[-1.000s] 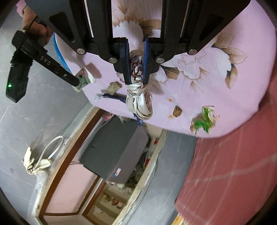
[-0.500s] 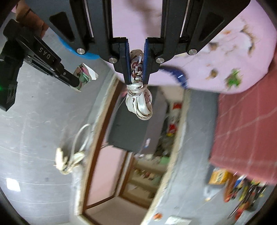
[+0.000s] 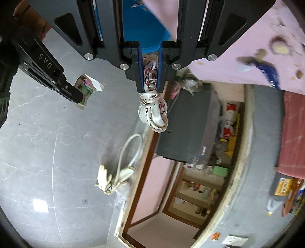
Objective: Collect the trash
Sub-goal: 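Carry both held items over the blue bucket and open both tools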
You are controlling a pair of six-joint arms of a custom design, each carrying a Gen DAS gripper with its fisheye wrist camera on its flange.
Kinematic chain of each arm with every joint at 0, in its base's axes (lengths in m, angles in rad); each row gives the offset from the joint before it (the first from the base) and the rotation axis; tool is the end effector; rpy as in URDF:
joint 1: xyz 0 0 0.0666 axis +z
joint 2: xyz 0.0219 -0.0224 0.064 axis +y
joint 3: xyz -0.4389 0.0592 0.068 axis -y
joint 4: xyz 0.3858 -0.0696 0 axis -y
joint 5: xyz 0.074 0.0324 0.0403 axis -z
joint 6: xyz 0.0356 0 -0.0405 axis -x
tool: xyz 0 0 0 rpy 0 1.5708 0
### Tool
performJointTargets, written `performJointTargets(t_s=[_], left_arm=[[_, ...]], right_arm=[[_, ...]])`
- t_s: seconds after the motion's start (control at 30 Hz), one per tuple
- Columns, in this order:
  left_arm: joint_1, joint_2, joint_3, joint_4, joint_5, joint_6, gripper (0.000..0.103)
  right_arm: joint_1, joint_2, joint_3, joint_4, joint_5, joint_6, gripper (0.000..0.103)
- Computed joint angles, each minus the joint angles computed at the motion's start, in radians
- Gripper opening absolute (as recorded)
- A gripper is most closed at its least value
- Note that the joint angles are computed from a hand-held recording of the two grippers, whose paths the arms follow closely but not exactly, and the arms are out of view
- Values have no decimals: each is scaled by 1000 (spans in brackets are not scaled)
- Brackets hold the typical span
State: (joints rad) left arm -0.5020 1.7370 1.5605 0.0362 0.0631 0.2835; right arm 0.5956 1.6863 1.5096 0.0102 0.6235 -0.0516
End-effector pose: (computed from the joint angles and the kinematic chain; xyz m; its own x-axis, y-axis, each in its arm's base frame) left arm 0.5684 -0.3150 0.4689 -0.2673 -0.1717 -0.9482 0.4793 0.8299 -0.2854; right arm 0.5262 0.3310 0.4737 -0.1359 -0.0415 -0.9898 0.0283 0.9986 -0.0458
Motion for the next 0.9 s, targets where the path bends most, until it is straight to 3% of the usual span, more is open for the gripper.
performJointTargets(t_s=[0.23,0.5,0.67,0.9], left_arm=[[-39,98,137,-138,24,-1,11],[-43,201,300,-360,101,40,13],[-38,264,395,-497,146,65,19],[-37,256,372,-501,138,69,33]], right_arm=[[-52,-19,-44,-51,15,-56,3],[-118,12,-32,-220,-85,-218,6],[-132,20,-41,-266,-121,-290,24],[-134,3,-61,-264,-131,-323,29]])
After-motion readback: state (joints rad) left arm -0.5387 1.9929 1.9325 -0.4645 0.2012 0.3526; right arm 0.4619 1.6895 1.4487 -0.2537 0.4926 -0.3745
